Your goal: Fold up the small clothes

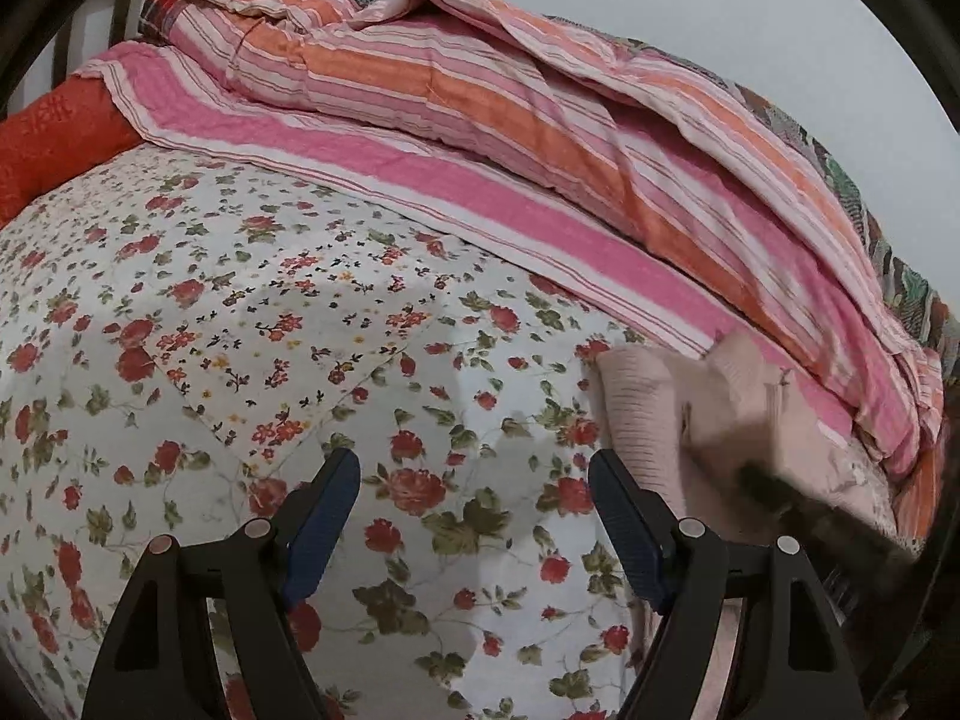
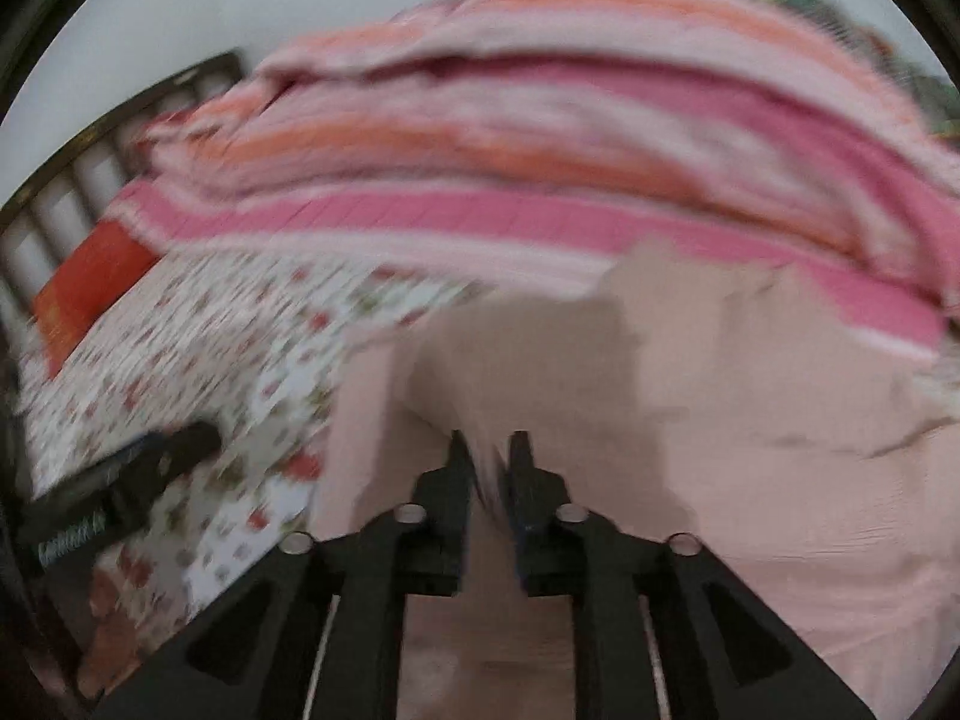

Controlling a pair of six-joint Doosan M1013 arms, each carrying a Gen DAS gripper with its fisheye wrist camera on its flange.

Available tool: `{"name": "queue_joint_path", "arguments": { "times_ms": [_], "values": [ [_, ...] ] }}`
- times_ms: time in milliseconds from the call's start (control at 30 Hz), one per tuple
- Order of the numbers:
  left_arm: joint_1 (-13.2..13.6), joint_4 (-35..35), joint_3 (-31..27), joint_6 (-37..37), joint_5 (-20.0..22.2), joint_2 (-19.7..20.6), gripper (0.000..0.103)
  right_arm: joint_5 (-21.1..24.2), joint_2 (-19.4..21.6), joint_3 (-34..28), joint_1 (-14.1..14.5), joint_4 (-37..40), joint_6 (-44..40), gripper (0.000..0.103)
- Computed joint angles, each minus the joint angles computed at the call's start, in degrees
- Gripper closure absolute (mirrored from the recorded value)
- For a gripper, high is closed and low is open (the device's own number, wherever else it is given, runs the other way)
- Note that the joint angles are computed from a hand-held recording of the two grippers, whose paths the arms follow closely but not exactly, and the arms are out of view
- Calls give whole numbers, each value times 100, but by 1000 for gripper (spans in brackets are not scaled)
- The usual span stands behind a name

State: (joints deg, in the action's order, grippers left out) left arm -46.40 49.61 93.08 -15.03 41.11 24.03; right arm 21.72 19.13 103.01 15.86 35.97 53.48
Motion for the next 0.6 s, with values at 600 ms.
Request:
{"name": "queue_joint_path", "arguments": {
  "times_ms": [600],
  "values": [
    [-65, 502, -206, 12, -2076, 291, 38, -738, -906, 1158, -1554, 2376, -3152, 48]
  ]
}}
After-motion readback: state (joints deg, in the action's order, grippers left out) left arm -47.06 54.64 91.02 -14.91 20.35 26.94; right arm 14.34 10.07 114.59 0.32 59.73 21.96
